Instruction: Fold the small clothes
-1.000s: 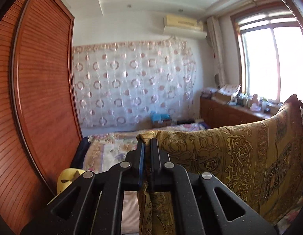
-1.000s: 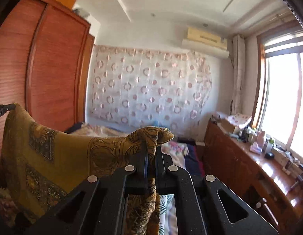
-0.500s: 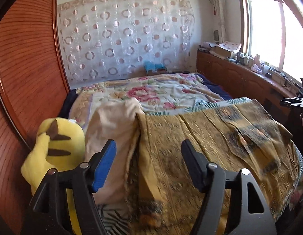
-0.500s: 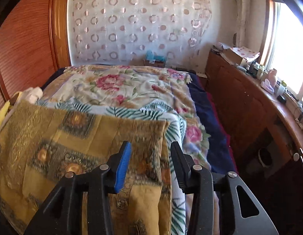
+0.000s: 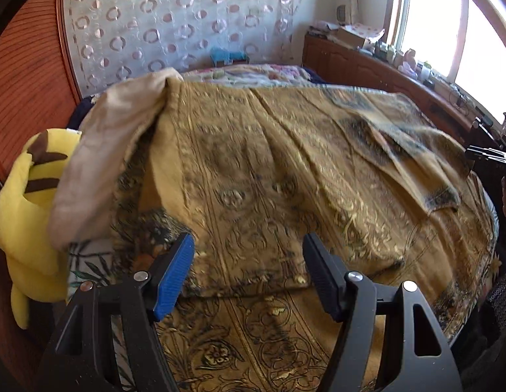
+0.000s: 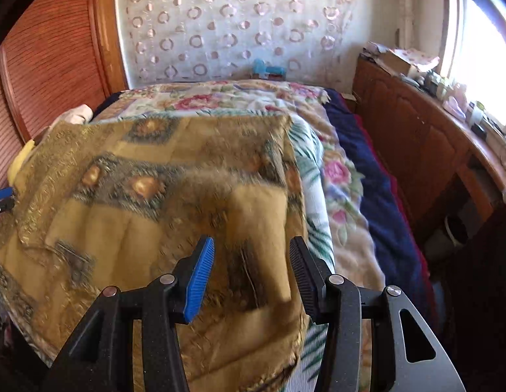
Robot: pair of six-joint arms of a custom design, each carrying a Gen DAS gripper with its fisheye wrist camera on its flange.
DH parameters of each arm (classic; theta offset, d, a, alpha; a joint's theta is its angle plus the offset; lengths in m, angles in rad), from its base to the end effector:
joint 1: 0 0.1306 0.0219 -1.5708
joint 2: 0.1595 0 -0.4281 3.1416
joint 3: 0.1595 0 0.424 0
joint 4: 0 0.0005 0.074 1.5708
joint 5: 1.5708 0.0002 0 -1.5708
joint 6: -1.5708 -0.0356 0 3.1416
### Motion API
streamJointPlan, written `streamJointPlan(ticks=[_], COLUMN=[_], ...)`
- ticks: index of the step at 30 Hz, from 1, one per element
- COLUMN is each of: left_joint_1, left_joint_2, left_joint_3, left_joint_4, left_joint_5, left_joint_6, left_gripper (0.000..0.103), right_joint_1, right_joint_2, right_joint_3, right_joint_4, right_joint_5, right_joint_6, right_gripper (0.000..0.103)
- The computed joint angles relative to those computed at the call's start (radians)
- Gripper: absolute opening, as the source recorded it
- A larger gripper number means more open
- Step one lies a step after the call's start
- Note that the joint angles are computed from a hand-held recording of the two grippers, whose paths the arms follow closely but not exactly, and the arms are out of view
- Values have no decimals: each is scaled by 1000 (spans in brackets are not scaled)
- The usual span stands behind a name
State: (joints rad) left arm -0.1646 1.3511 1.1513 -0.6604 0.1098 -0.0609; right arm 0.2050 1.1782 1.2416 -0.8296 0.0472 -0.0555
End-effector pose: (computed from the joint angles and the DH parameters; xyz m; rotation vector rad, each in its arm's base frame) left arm 0.4757 -0.0835 0.3907 0.3229 2.4106 -0.1802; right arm 0.4165 0.0844 0.4979 -0.1511 2.3322 0.0744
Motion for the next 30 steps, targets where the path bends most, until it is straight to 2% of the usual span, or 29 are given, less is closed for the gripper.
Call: streamJointPlan(ticks=[4, 7, 8, 10, 12, 14, 17, 21, 30], left_joint_1=[-11, -17, -20, -30, -26, -25, -25, -25, -24], left_joint_2=[10, 15, 16, 20, 21, 20, 19, 22, 20], left_joint_3=[-7, -4, -1, 3, 3, 3, 2, 4, 3], left_joint_4=[2, -1, -5, -8, -10, -11, -11, -11, -12], left_joint_5=[-28, -43, -50, -64, -57, -55, -56, -56, -56], left_joint_6=[-3, -14, -23, -30, -27, -29, -29, -30, -32], left_gripper=[70, 71, 75, 77, 78, 79, 79, 79, 79], right_joint_1=[-10, -4, -4, -1, 2, 11, 24, 51, 52], right_joint_2=[-12, -29, -28, -31, -21, -22, -34, -40, -44], right_joint_3=[-9, -41, -39, -48, -44, -51, -62, -86, -103], right_joint_4=[-18, -2, -4, 4, 12, 42, 65, 60, 75], right_joint_5=[-8, -22, -24, -18, -29, -35, -62, 20, 34], right_joint_6=[-21, -32, -32, -36, -39, -46, -52, -82, -90], right_gripper=[50, 48, 43, 39, 25, 16, 15, 15, 15])
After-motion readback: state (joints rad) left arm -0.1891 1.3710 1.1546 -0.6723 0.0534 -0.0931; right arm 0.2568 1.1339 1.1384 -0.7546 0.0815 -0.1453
